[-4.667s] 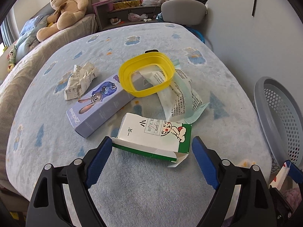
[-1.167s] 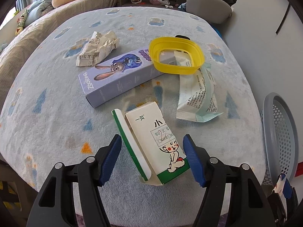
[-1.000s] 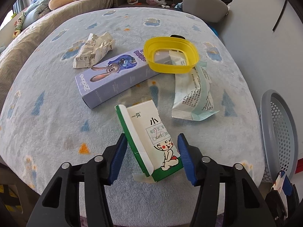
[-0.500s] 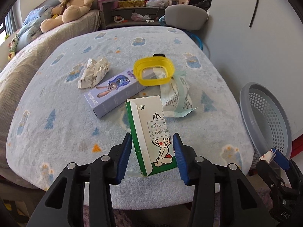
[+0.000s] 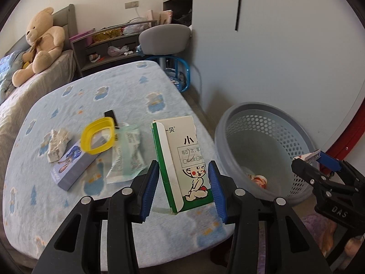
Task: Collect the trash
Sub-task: 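Carry box and card over the grey basket and open both grippers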
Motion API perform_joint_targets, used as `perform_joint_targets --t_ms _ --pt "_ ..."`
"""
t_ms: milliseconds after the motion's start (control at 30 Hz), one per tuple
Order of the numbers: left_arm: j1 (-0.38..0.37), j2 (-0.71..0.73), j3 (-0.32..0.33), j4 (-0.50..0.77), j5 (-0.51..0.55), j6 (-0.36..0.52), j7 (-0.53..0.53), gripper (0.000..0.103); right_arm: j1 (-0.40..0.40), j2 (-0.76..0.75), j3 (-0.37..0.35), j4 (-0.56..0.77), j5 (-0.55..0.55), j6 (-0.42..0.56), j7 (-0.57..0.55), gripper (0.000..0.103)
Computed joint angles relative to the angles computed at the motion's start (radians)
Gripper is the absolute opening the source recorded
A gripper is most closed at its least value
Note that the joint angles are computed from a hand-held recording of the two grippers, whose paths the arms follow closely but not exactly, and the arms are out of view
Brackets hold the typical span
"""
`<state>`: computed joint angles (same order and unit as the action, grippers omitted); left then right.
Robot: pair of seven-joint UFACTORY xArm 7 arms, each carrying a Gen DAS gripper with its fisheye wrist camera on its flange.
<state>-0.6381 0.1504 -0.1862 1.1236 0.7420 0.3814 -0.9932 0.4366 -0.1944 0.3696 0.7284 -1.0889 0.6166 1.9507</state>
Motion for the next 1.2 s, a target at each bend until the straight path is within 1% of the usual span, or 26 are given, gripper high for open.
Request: perform_joint_targets --t_ms 100,233,367,467,567,667,833,900,1000,1200 --pt "-0.018 0.077 -0.013 0.087 -0.035 0.005 0.071 0.043 -0.02 -0.062 -0.019 -0.058 0.03 0.002 -0.011 0.085" --pt "-0.067 0.179 -0.001 0.201 -0.096 0.022 0.157 0.043 -0.067 -0.099 -0.026 -0.102 0.066 -0.027 -0.046 0.085" --pt "-0.108 0.265 0.012 0.3 -0.169 0.04 0.242 0.044 -0.108 -0.091 -0.018 -0.116 0.077 -0.051 -0.074 0.085" --pt "-0.144 0.309 0.038 0.355 -0.201 0.051 0.278 0.044 -0.134 -0.071 -0.024 -0.123 0.06 -0.101 -0.062 0.085" --pt "-0.162 0.344 0.053 0.399 -0.238 0.06 0.312 0.044 -0.142 -0.058 -0.02 -0.117 0.057 -0.099 -0.062 0.085" --pt "-0.177 0.365 0.071 0.426 -0.262 0.064 0.327 0.045 -0.148 -0.057 -0.025 -0.12 0.041 -0.112 -0.056 0.085" --pt "-0.195 0.38 0.094 0.449 -0.279 0.068 0.331 0.056 -0.158 -0.067 -0.034 -0.135 0.04 -0.135 -0.045 0.086" --pt "-0.202 0.382 0.104 0.453 -0.274 0.068 0.324 0.061 -0.168 -0.082 -0.032 -0.15 0.03 -0.15 -0.019 0.092" --pt "-0.21 0.377 0.117 0.449 -0.262 0.059 0.307 0.065 -0.187 -0.095 -0.031 -0.166 0.018 -0.185 0.01 0.094" --pt "-0.213 0.373 0.12 0.444 -0.249 0.072 0.284 0.066 -0.213 -0.103 -0.016 -0.173 0.021 -0.204 0.018 0.094"
